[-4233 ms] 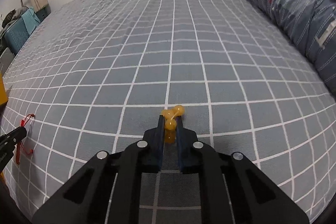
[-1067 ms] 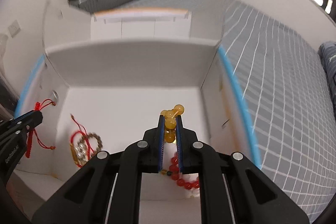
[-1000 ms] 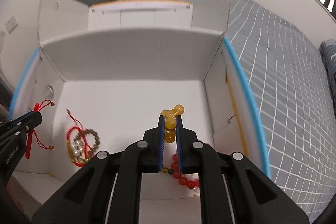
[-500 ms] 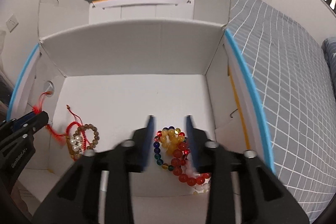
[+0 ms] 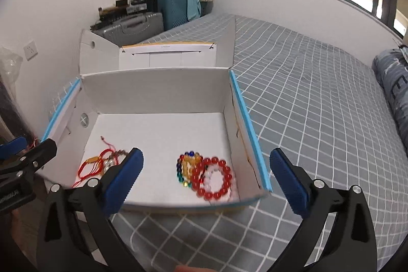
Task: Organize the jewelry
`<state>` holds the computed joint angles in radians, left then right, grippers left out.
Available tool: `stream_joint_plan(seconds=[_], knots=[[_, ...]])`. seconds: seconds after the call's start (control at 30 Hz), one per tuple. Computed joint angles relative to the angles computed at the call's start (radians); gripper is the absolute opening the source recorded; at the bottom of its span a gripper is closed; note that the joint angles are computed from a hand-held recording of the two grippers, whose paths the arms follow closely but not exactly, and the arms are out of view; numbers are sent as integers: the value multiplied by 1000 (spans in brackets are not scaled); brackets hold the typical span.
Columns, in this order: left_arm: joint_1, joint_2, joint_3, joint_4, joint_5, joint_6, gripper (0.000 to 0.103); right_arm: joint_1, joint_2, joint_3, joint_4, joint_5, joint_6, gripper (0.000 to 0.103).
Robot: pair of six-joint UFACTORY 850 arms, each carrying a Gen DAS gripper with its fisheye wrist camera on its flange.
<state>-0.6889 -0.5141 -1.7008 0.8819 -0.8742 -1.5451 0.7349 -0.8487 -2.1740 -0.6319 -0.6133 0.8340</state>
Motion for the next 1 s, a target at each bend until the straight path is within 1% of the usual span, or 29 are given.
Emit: stream_joint_plan(seconds=[0.03,0.17,0.23,0.3,0.33,0.4,0.47,0.57,0.7,0.77,0.87,1.0], knots=[[-9,9,16,16,2,-16,97,3,36,63,-45,25,49,95],[-46,29,62,83,-43,-95,97,6,109,195,-128,79,147,95],[-58,50,107,112,-14,-148,97,9,136,246,-163,90,191,95],[-60,50,121,90,-4,-149,97,12,151,276,-172,97,207,95],[-62,43,120,85,-12,-144,97,14,158,292,-179,99,214,95],[-69,31,118,79,-29,-131,97,19,166,312,-195,99,228,95],[-72,28,123,79,-30,-131,97,23,172,326,-210,98,240,95],[-77,24,125,85,-50,-129,97,24,174,335,-205,99,243,95],[-76,26,127,77,-51,-119,96,25,175,341,-209,99,250,95],[-78,24,125,82,-64,-121,97,24,175,342,-208,99,247,95],[-74,27,129,72,-45,-118,97,24,173,340,-202,99,241,95],[-77,22,123,71,-52,-113,97,24,174,340,-203,97,241,95]])
